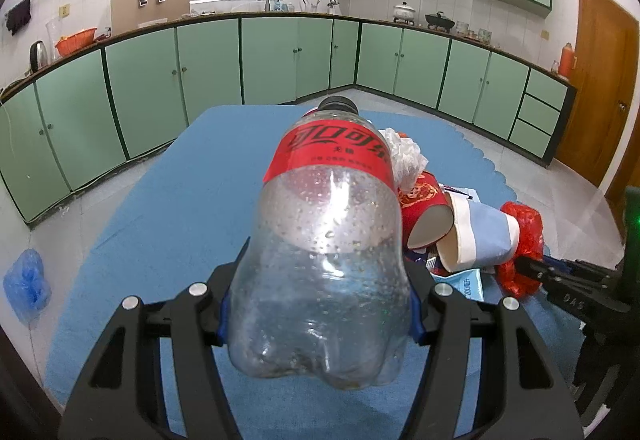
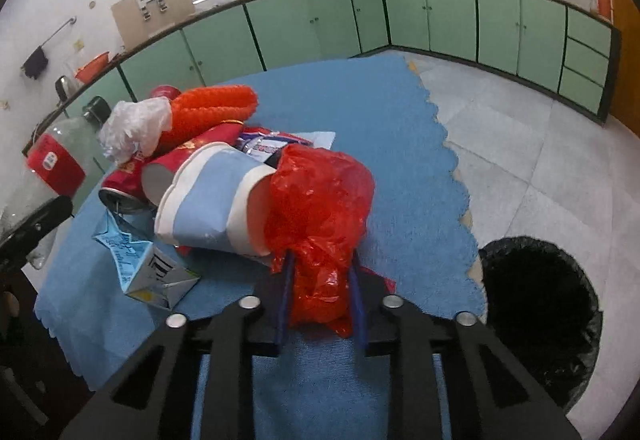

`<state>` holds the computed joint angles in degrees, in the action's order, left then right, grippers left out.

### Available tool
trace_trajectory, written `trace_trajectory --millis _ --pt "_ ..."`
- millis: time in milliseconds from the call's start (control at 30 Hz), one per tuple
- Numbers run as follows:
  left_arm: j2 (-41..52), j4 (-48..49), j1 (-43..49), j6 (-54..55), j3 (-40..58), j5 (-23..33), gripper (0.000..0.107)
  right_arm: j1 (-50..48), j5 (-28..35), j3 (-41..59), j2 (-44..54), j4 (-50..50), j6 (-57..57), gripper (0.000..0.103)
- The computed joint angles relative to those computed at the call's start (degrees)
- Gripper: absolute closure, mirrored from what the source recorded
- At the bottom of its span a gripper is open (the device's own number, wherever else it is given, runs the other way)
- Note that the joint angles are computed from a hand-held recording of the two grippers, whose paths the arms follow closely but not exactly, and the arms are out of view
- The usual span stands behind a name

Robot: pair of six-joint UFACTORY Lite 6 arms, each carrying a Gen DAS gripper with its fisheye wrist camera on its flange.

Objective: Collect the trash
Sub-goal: 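Carry the bottle and red bag over the black bin and release both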

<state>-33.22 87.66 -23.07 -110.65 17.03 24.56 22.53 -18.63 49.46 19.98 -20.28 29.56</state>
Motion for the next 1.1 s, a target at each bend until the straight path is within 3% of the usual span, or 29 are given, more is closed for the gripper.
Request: trace_trajectory --millis 300,500,633,767,900,1000,1100 --pt "0.3 -3.1 -8.5 1.8 4.1 4.3 0.047 -3.8 1.1 -9.2 -17.4 -0.5 -1.3 0.084" --pt "11.1 4.2 -17.0 -6.7 13.1 4.1 0.047 -11.5 2.4 -14.7 -28.4 -8.9 4.4 0.084" --pt "23.6 13.0 -21.9 -15.2 22.3 2.6 0.047 -18.8 2.5 -16.8 -32.1 -15.5 9.3 0.084" --pt "37.2 20.3 -24.5 -21.5 33.3 -1.3 0.047 -29.0 0.2 -18.2 -32.2 -26.4 16.8 0.084" --pt "50.7 23.2 -26.7 -23.4 44.8 -4.7 0.047 -37.6 -3.0 -18.0 -28.1 -31.2 18.1 0.084" --pt "60.4 20.9 -27.7 -21.0 54.1 -8.0 0.047 -42.7 -5.2 -16.8 -22.9 -31.6 16.2 0.084" --pt "69.9 12.1 -28.6 -11.9 64.3 -10.9 0.047 -46.3 -7.2 -14.3 -17.0 -32.1 15.2 0.084"
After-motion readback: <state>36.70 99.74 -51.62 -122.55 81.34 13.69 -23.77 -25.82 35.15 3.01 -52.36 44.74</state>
